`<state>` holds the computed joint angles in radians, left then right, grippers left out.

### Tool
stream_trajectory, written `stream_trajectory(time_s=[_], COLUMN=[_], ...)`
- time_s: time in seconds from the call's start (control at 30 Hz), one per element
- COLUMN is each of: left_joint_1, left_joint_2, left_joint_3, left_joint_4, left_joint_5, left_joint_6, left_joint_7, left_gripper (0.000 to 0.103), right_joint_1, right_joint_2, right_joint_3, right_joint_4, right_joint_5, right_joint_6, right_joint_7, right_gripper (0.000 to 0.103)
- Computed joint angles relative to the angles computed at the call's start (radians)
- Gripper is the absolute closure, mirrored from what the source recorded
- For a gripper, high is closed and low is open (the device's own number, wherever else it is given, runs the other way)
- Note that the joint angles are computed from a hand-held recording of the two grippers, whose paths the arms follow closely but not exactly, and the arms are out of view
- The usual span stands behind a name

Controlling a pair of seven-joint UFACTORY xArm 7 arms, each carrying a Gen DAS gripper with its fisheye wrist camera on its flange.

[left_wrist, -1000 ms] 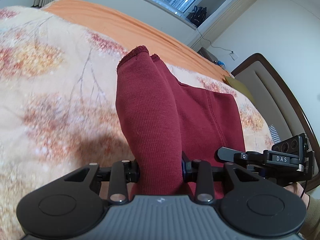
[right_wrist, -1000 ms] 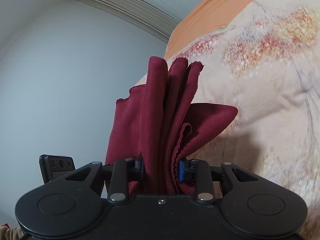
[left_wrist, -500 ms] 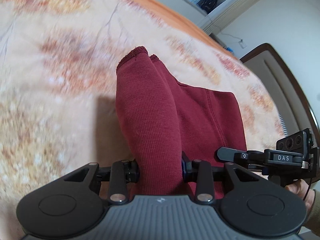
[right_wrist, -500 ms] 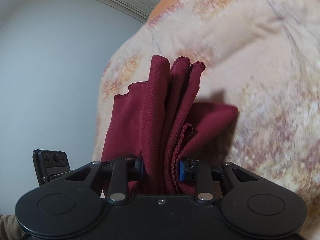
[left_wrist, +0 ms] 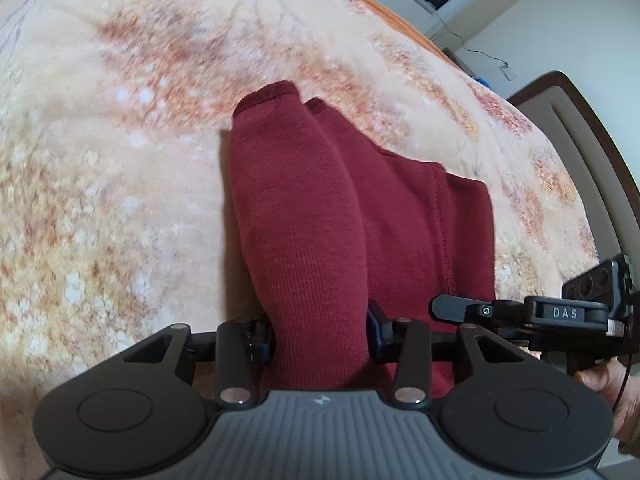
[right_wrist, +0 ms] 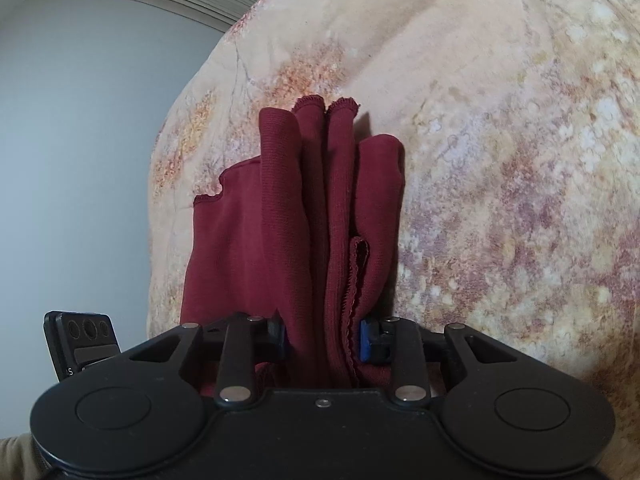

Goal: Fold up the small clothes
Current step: 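Open both tools and release the folded red shirt on the duvet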

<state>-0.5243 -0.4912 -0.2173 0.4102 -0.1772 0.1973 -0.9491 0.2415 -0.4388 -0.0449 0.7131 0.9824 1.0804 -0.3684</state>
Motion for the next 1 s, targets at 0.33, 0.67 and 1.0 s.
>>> stream_trajectory(time_s=[0.33, 0.67, 1.0], left_joint_1=[0.018, 0.063, 0.070], left_joint_2=[-0.086, -0.216, -0.290], left_joint_3=[0.002, -0.027, -0.050], left_joint_4=[-0.002, 0.038, 0.181], left_joint_5=[0.001, 0.046, 0.034], left_joint_6=[0.068, 0.281, 0.467], left_joint_7=[-0.018, -0.045, -0.061], left_gripper=[0.036, 0.019, 0.004], right_joint_1=[-0.012, -0.007, 0.055], right_joint_2=[-0.033, -0.189, -0.291], right_joint_3=[0.002, 0.052, 0.096], right_joint_4=[0.021, 0.036, 0.166], right_joint_5=[-0.040, -0.310, -0.480], right_joint_6=[0.010, -0.036, 0.025], right_joint_7=[0.082, 0.184, 0.356], right_gripper=[0.057, 0.044, 0.020])
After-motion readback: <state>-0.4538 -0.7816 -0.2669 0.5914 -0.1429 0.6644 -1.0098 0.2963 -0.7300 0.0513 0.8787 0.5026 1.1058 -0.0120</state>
